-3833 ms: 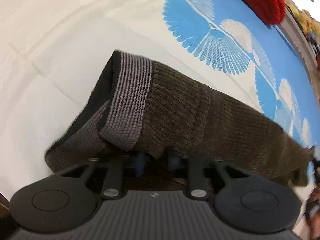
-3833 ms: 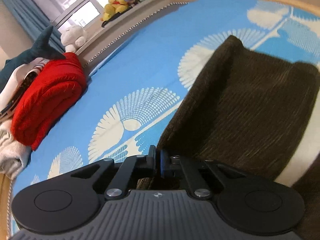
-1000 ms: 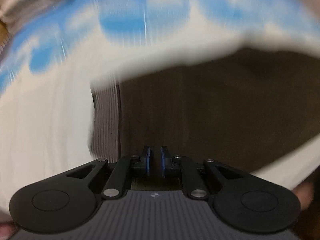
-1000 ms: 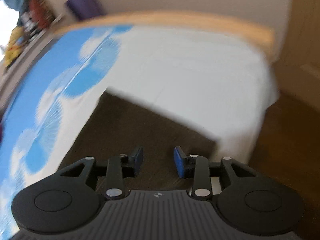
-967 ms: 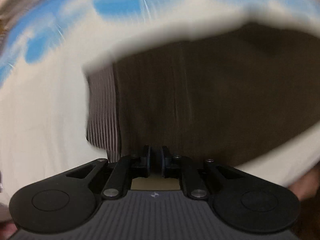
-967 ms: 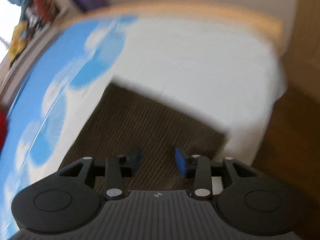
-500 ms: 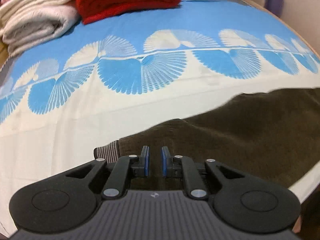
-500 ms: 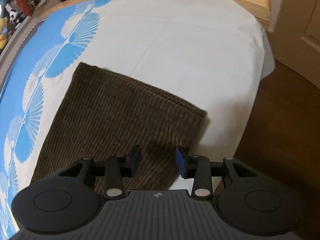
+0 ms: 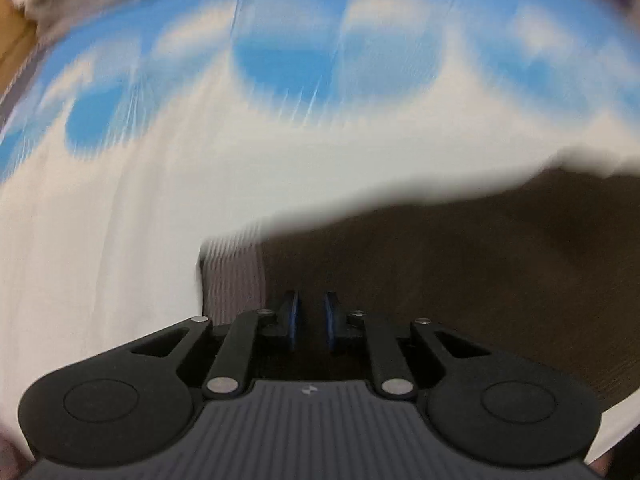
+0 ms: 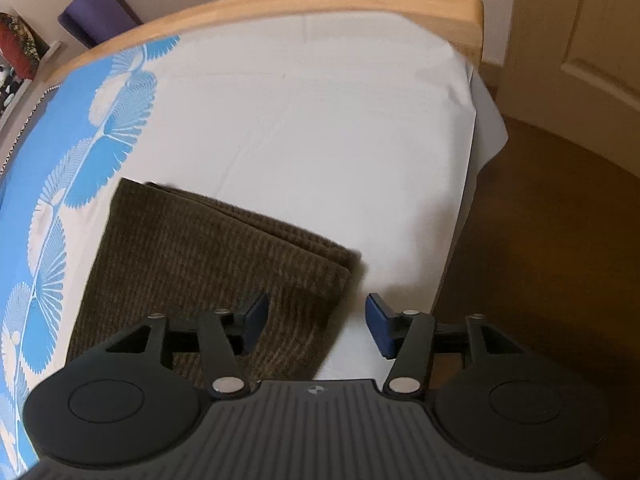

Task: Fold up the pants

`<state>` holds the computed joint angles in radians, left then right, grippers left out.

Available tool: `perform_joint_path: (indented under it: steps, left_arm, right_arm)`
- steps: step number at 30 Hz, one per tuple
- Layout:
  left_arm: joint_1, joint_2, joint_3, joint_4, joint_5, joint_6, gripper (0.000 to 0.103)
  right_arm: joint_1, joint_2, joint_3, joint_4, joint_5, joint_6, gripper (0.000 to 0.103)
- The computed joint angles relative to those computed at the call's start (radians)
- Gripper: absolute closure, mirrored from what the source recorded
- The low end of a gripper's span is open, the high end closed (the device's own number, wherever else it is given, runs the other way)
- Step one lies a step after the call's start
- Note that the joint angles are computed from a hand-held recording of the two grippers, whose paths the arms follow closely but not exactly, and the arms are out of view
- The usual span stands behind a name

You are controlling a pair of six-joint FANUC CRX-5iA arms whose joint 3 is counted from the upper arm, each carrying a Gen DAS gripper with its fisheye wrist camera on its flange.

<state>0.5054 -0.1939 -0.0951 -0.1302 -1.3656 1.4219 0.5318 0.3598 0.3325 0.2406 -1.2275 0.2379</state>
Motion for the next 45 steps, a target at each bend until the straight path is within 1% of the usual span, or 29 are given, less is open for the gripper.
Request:
perform_joint_path:
  steps: [2,3,4,5,6,7,9,11,13,16,17,19,20,21,23,27,29,30,32,34,36,40,41,43,45]
  left_arm:
    - [-0.07,-0.02,0.008,-0.074,0.028,0.008,0.089]
    - [-0.101,-0.038,0.01,-0.101,0.054,0.028,0.085]
    - [-0.116,-0.072,-0.008,-0.096,0.108,0.029,0.084]
    - [-0.118,-0.097,-0.026,-0.07,0.15,0.024,0.079]
    - [-0.115,-0.12,-0.046,-0.04,0.183,0.021,0.077]
    - [-0.118,-0.128,-0.054,-0.019,0.198,0.029,0.075]
    - [-0.133,-0.139,-0.064,0.013,0.202,0.034,0.075]
    - [-0.158,-0.157,-0.079,0.028,0.219,0.022,0.074]
    - [-0.172,-0.159,-0.098,0.049,0.248,-0.012,0.072]
    - [-0.196,-0.151,-0.108,0.058,0.273,-0.039,0.072]
    - [-0.199,-0.149,-0.111,0.062,0.279,-0.041,0.072]
    - [-0.21,-0.146,-0.109,0.06,0.28,-0.031,0.072]
    - [-0.208,-0.144,-0.109,0.061,0.281,-0.031,0.072]
    - [-0.206,-0.143,-0.109,0.062,0.284,-0.029,0.072]
    - [-0.201,-0.144,-0.107,0.063,0.284,-0.024,0.072]
    - [-0.195,-0.152,-0.098,0.061,0.281,-0.003,0.072]
    - [-0.19,-0.154,-0.08,0.064,0.256,0.019,0.072]
    - [-0.183,-0.153,-0.067,0.076,0.233,0.032,0.072]
    - [-0.179,-0.143,-0.022,0.091,0.153,0.075,0.072]
    - [-0.171,-0.155,-0.009,0.125,0.116,0.098,0.072]
    - [-0.165,-0.188,-0.026,0.168,0.118,0.092,0.072]
    - [-0.18,-0.276,-0.117,0.201,0.187,0.11,0.072]
    - [-0.183,-0.281,-0.134,0.204,0.18,0.129,0.072]
    - [-0.201,-0.259,-0.13,0.179,0.131,0.177,0.072]
    - [-0.214,-0.255,-0.127,0.162,0.139,0.183,0.072]
  right_arm:
    - [-0.008,0.002,-0.001,-0.017,0.002,-0.014,0.046]
    - [-0.011,-0.002,-0.01,-0.021,0.015,-0.026,0.046]
    - [-0.012,-0.003,-0.018,-0.016,0.025,-0.036,0.046]
    - [-0.012,0.003,-0.015,-0.009,0.021,-0.039,0.046]
    - [-0.013,0.008,-0.014,-0.002,0.019,-0.041,0.046]
    - [-0.013,0.006,-0.023,0.006,0.034,-0.045,0.046]
    - [-0.013,0.004,-0.038,0.024,0.06,-0.048,0.046]
    - [-0.011,0.011,-0.038,0.038,0.064,-0.04,0.047]
    - [-0.013,0.02,-0.031,0.03,0.064,-0.027,0.048]
    - [-0.013,0.035,-0.015,0.025,0.05,-0.012,0.047]
    - [-0.012,0.037,-0.014,0.028,0.052,-0.008,0.051]
    - [-0.008,0.042,-0.007,0.029,0.054,0.006,0.058]
    - [-0.004,0.048,-0.002,0.038,0.045,0.007,0.066]
    - [-0.003,0.049,0.0,0.043,0.042,0.007,0.069]
    - [0.0,0.039,-0.014,0.061,0.055,-0.019,0.079]
    - [0.013,0.007,-0.046,0.103,0.094,-0.081,0.082]
    - [0.027,-0.012,-0.065,0.141,0.125,-0.106,0.082]
    - [0.035,-0.02,-0.072,0.16,0.139,-0.112,0.083]
    - [0.051,-0.033,-0.088,0.205,0.167,-0.112,0.083]
    - [0.064,-0.042,-0.102,0.24,0.183,-0.109,0.083]
    - [0.074,-0.042,-0.101,0.267,0.185,-0.089,0.083]
    - [0.09,-0.062,-0.125,0.322,0.213,-0.098,0.083]
    - [0.097,-0.069,-0.134,0.342,0.225,-0.103,0.083]
    - [0.116,-0.082,-0.152,0.391,0.251,-0.105,0.084]
    - [0.141,-0.088,-0.166,0.46,0.273,-0.106,0.084]
